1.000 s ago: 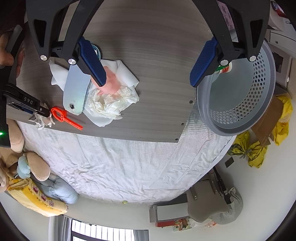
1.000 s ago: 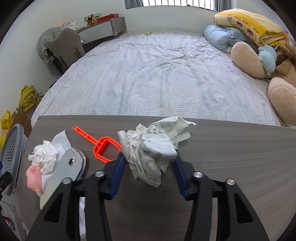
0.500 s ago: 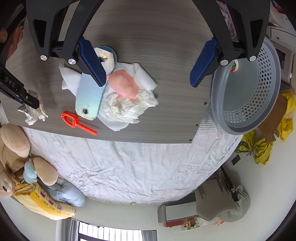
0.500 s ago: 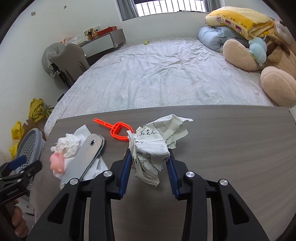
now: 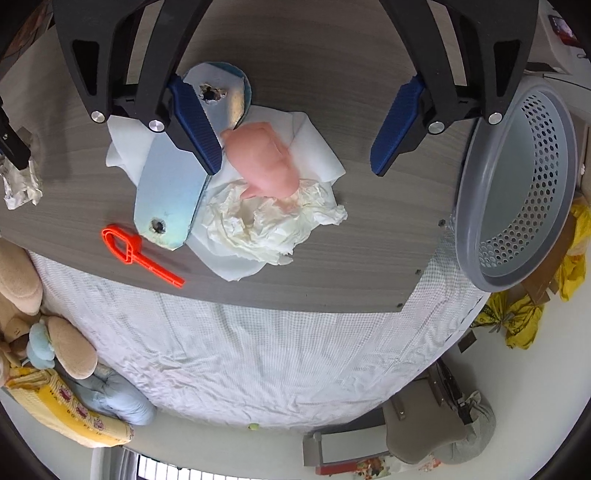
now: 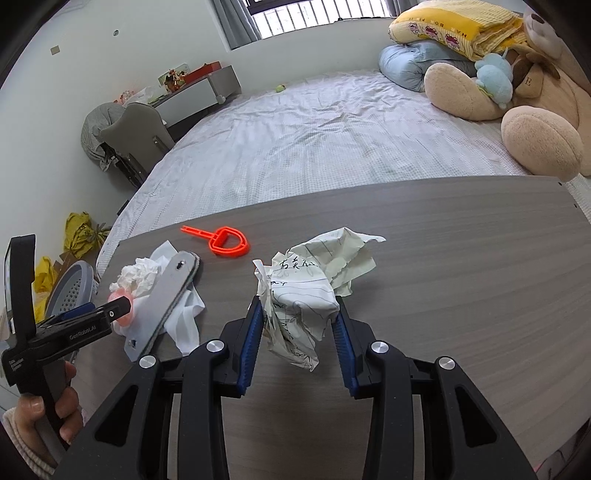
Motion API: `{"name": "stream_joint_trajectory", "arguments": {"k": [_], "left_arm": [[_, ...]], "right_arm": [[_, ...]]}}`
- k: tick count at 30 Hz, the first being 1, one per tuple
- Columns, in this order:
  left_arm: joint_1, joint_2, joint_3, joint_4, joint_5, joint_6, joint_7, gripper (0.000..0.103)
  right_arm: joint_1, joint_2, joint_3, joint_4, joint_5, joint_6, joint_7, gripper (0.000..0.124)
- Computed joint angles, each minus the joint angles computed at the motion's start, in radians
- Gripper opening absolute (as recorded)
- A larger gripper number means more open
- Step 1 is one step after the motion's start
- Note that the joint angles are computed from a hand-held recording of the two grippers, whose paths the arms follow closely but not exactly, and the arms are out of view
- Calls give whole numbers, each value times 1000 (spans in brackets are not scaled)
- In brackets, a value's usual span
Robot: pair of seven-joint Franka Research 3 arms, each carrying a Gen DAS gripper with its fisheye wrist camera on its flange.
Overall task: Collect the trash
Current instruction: 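Grasp the pink toy pig with the left tool while the right tool holds the paper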
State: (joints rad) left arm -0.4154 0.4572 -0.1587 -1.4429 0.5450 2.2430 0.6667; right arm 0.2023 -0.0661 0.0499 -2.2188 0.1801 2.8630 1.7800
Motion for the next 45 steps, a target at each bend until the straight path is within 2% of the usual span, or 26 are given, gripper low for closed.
{"name": "stream_joint_trajectory", "arguments": {"k": [5,7,8,9,11,19,26,33,45], "left_arm": [[1,16,-5,15,-16,-1,10,65],[19,8,-18,-3,-57,27,27,53],[24,6,-22,-8,-70,37,34,41],[23,6,-23,-10,-75,40,40,33],[15,0,-17,-17,-64,43,37,31],[21,-90,-20,-117,-41,102,29,30],[42,-191,-31,-229,-8,153,23,30],[91,-264,-53,-340,-63,225,82,30],[134,-321,-67,-486,-180,278,161,31]], "right_arm": [[-1,-13,-4,-18,17,4,-10,36],[-3,-17,-2,-21,14,5,-8,36],[-3,-18,-2,-22,15,6,-9,36],[-5,-20,-1,-25,11,7,-5,36],[-7,-25,1,-27,2,7,3,36],[-12,-41,13,-28,-41,-2,37,36],[-11,-43,36,-1,-133,-29,99,36],[13,-20,50,43,-190,-39,156,36],[68,14,55,94,-246,-68,196,36]]}}
